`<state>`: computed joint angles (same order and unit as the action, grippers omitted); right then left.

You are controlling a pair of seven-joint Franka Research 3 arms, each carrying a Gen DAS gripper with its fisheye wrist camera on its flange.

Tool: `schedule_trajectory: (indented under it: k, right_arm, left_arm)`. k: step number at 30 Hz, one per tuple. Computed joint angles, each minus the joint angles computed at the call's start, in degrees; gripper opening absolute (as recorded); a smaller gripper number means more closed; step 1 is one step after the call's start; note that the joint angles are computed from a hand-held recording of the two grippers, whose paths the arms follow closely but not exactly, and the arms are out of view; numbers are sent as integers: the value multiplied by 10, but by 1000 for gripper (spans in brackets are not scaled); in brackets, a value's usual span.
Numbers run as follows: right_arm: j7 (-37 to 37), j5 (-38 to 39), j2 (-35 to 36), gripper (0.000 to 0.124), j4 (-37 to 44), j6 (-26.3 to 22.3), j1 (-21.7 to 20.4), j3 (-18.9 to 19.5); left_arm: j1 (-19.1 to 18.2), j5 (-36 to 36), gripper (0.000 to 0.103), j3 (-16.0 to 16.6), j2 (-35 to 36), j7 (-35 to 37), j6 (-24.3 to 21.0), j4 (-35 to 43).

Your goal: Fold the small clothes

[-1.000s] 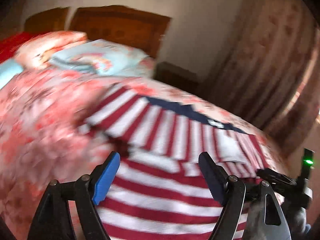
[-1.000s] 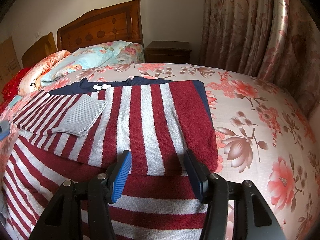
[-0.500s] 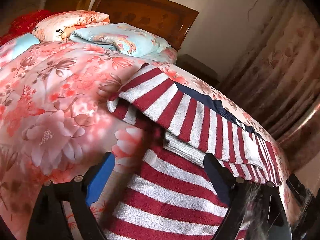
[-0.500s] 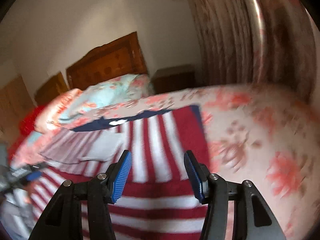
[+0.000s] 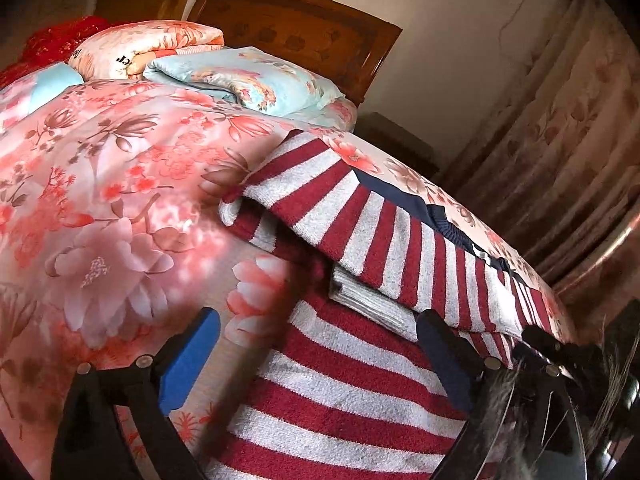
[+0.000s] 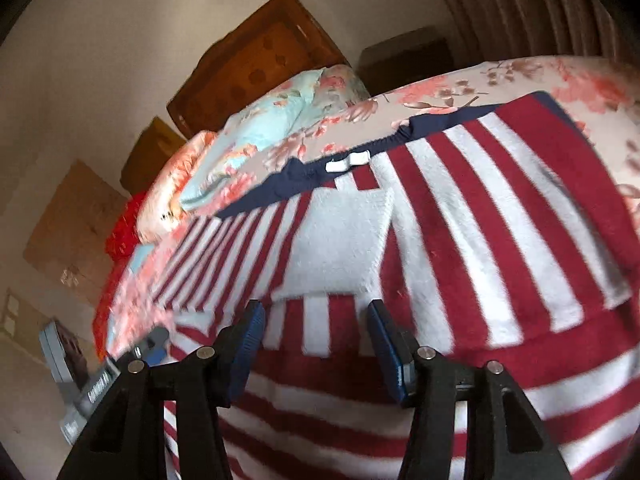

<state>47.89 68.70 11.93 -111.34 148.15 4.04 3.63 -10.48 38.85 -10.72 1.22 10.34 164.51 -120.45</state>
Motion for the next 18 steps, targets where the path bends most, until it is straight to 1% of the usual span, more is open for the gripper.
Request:
schedule_trajectory:
  k: [2, 3, 4, 5, 6, 7, 8, 9, 11, 14, 15, 18]
  right_arm:
    - [7, 16, 10, 52, 11, 4, 0, 2]
    - [10, 21, 15, 47, 16, 7, 0, 4]
    - [17, 22, 26, 38, 28, 11, 1, 5]
    - [27, 12, 33, 32, 35, 17, 3, 5]
    - [38, -2, 37, 20, 39, 22, 5, 5]
    - [42, -9, 39, 12, 41, 21, 4, 7]
    - [29, 5, 35, 9, 37, 19, -1, 13]
    - [2, 33, 26, 7, 28, 22, -6, 20]
    - [-104, 125, -9, 7, 2, 34, -12, 30]
    - [-216, 205, -62, 7, -31, 63, 3, 15]
    - [-237, 213, -73, 7, -36, 73, 8, 6]
    - [-232, 187, -86, 7, -44, 102, 15, -18]
  left_arm:
    - [0, 1, 103, 0, 1, -2, 0, 1]
    - [0, 2, 103, 0, 1, -2, 1, 0]
    - [0, 3, 103, 1, 1, -5, 2, 0]
    - [0, 5, 103, 1, 0, -7, 2, 0]
    - [0, 6, 103, 1, 0, -9, 3, 0]
    - [1, 8, 103, 2, 0, -12, 4, -1]
    - [1, 10, 103, 2, 0, -14, 4, -1]
    - [1, 11, 103, 2, 0, -17, 4, -1]
    - [2, 13, 103, 3, 0, -21, 6, -1]
    - [3, 15, 103, 3, 0, -23, 9, -2]
    - [3, 14, 103, 3, 0, -21, 9, -2]
    - [3, 14, 103, 3, 0, -22, 9, -2]
